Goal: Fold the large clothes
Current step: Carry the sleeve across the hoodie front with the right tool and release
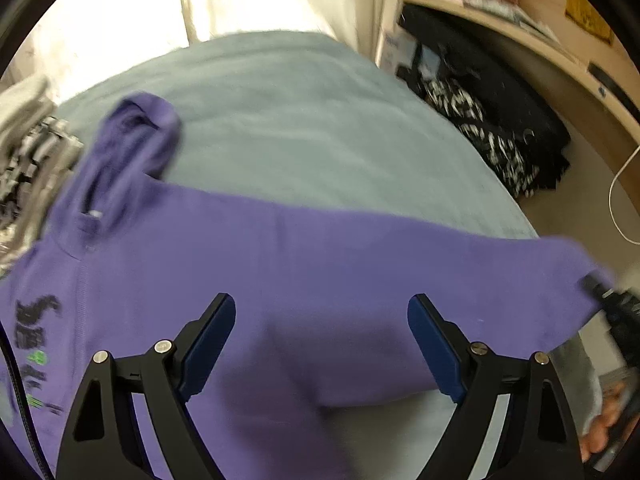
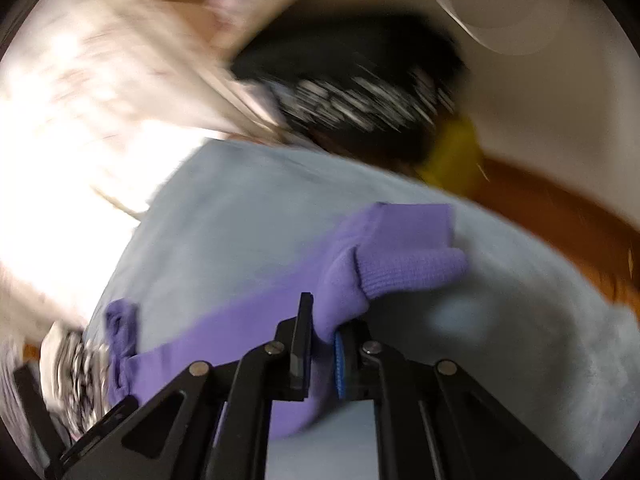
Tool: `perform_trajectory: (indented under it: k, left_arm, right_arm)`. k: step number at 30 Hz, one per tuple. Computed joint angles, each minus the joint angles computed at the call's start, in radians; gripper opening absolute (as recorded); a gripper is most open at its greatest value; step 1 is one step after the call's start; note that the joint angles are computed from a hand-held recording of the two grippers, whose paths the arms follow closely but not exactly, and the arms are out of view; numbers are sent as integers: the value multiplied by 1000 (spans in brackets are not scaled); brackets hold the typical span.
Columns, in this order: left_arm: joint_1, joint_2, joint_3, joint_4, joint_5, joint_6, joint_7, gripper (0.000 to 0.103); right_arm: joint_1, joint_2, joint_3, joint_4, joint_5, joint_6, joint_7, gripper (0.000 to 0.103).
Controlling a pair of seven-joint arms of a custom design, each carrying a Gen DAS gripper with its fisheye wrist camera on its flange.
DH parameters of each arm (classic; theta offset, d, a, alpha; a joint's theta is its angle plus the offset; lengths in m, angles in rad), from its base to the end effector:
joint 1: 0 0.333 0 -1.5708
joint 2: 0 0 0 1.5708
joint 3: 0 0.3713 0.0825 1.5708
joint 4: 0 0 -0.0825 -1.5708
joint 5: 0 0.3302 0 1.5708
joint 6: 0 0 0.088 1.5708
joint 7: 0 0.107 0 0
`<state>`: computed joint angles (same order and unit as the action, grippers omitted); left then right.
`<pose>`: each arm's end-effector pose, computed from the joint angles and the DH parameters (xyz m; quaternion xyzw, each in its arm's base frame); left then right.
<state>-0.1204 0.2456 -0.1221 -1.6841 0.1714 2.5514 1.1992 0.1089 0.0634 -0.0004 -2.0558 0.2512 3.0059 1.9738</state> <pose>0.6249 -0.1464 0.5995 -0.6822 0.6617 -0.2472 0.1886 0.5666 0.0435 0.5952 -0.4497 0.7823 -0.1559 0.4019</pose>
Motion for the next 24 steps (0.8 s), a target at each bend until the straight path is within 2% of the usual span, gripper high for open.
perform_trajectory:
  k: [2,4,5,8,10,12,15,16,18,19,20,21,23,24]
  left_arm:
    - [13,-38,23,-42,32,35,-15,87]
    - [38,-81,46,-89,59,68,-41,87]
    - [56,-100,52,-111,56,83,-45,87]
    - [124,-162,72,-187,19,132,-43,87]
    - [166,-192,88,-231,9,155,-49,87]
    - [201,-209,96,-268,-10,169,-34,87]
    - [245,-216,104,-305,-66,160,25,87]
    - [257,-215,106,-316,-93,156,49,87]
    - [273,-215,103,-341,-159,154,108,87]
    - [280,-218,101,-358,-200,157,145,87]
    - [284,-221,99,-374,-232,165,173,87]
    - [284,-223,95,-390,-266,176,200,87]
    - [286,-224,87,-411,-385,187,297,87]
    - [286,-224,81,-412,-482,181,371,87]
  right_arm:
    - [31,-8,47,39,9,44,-84,8]
    - [56,11,114,112,105,33,-246,8]
    - [77,24,130,146,110,16,-284,9]
    - [154,89,153,249,57,-60,-310,9]
    - [213,145,146,303,-10,-107,-279,9]
    - [245,204,159,352,-26,-165,-270,10]
    - [295,302,155,437,-64,-282,-229,12]
    - [314,338,144,475,-88,-351,-207,13]
    - [325,377,140,515,-98,-448,-183,20]
    - [326,379,142,507,-92,-462,-176,22]
    - [314,368,154,483,-71,-446,-190,30]
    - [291,351,180,453,-27,-425,-223,43]
    - [246,306,228,394,80,-387,-301,59]
    - [245,287,231,370,103,-365,-320,61]
